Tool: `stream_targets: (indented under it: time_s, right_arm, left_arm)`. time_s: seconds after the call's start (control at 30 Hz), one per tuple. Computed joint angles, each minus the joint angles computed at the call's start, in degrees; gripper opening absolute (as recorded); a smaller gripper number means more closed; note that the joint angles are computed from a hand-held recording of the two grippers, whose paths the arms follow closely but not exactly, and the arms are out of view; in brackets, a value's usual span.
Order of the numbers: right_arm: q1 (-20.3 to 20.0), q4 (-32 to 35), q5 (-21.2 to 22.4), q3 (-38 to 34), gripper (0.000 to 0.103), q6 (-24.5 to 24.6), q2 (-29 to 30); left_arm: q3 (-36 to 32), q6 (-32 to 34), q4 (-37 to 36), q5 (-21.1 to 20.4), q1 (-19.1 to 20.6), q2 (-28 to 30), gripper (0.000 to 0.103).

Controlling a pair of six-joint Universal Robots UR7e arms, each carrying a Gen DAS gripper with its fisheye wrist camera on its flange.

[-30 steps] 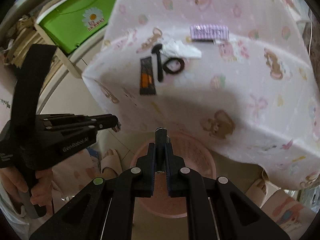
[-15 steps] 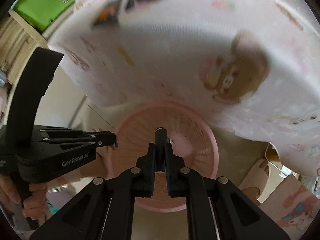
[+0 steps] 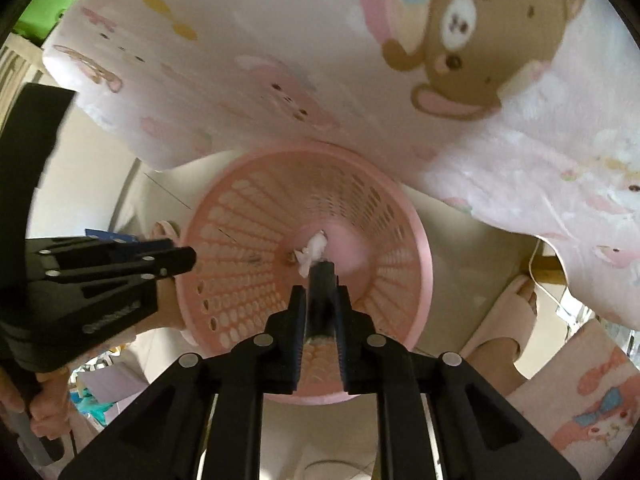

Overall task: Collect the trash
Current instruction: 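Carry the item over the pink basket and open the right tool, then move both tools back over the table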

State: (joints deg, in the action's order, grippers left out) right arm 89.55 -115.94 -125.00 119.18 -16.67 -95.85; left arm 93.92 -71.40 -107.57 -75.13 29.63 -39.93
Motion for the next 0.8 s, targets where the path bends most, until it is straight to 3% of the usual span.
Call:
stream_targets:
  time_s: [0.07,0.1,0.27,0.33,0.4,0.5,0.8]
  right_arm:
    - [-0.24,-1.65,-0.16,0.4,0.054,-0.12,-0.47]
    - [-0.13,-2.72,-0.49,0.58,0.058,-0.29,-0.67]
    - [2.36,-7.07,-3.76,0.67,0.063,-1.5,-1.3]
    - [3.41,-8.97,-3.38,0.56,0.067,-2.39,-2.19]
    - [4.8,-11.51,-2.21,0.66,0.073,-3.6,-3.58]
    - [6.99,-16.82,-1.34,1.47,0.085,-6.2,-5.52]
    - [11.15,-33.92,-1.62,3.86,0.086,-16.23,-6.88]
  left_arm:
    - [-0.97,-0.68,2.24,1.34,-0.36,0.0,0.047]
    - [-1.4,-0.87,3.21,2.13,-0.63,-0.07,0.048]
    - [-3.49,-2.75,7.36,7.65,-2.68,-1.58,0.059]
    - [-4.81,-3.84,10.08,10.71,-3.89,-2.31,0.072]
    - [-6.23,-5.25,13.39,14.13,-5.13,-2.9,0.078]
    - [-7.82,-7.43,18.21,19.49,-6.96,-3.81,0.08]
    - [-8.19,-11.18,19.93,26.7,-8.57,-6.37,0.089]
